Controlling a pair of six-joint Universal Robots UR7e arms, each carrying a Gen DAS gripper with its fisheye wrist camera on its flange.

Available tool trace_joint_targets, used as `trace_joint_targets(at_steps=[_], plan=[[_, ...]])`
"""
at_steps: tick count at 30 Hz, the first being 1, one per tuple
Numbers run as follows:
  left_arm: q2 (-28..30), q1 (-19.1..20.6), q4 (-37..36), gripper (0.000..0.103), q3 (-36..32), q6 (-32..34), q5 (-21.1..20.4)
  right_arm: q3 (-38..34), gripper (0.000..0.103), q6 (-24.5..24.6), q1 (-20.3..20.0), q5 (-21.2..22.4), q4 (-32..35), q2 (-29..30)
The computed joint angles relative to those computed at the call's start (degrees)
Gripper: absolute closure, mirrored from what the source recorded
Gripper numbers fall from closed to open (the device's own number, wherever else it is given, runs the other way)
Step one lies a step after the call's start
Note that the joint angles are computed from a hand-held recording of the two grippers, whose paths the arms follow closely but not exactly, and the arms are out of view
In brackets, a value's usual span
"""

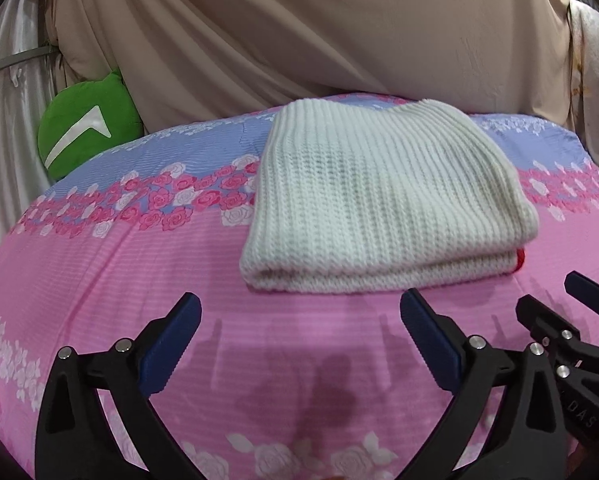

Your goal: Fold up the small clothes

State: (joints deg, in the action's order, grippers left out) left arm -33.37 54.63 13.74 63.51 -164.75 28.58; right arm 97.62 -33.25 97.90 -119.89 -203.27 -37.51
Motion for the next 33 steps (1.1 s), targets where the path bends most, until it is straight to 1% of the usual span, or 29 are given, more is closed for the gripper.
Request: trace_joint_targets(at_steps=[2,4,7,11,15,18,33], plan=[[0.2,-0.4,0.6,0.005,0.4,-0.9,-0.3,0.4,0.031,-1.5,0.5,-0.7,-2.6,0.6],[0.4,-0.6,0.1,0.005,0.6,-1.2,-1.7,0.4,0.031,-2.4,0.7,-1.1,-4.0,0.9],[0.8,-0.5,1.8,0.005,-0.2,-2.7,-1.8,0.3,0.030,-2.1,0.6,-1.3,-3.4,0.9],[1.1,-0.7,0.7,0.005,-0.1,-1.7,-3.4,0.0,0.030,-1.5,0.7,-1.9,-2.7,1.0],[1.7,-0.7,2.1,0.005,-1.1,-2.7,-4.1,-0.2,0.030,-0.9,0.8,-2.5,-2.2,1.1],[1.8,-0.8,1.8,0.005,-1.1,-2.4,-4.4,-0.2,0.030,-0.5,0.8,-2.7,-2.0,1.2],[2.5,-0.7,3.8,0.006,-2.2,-3.7,-4.4,-0.6,0.030,-0.3,1.1,-4.0,-2.1,1.5]])
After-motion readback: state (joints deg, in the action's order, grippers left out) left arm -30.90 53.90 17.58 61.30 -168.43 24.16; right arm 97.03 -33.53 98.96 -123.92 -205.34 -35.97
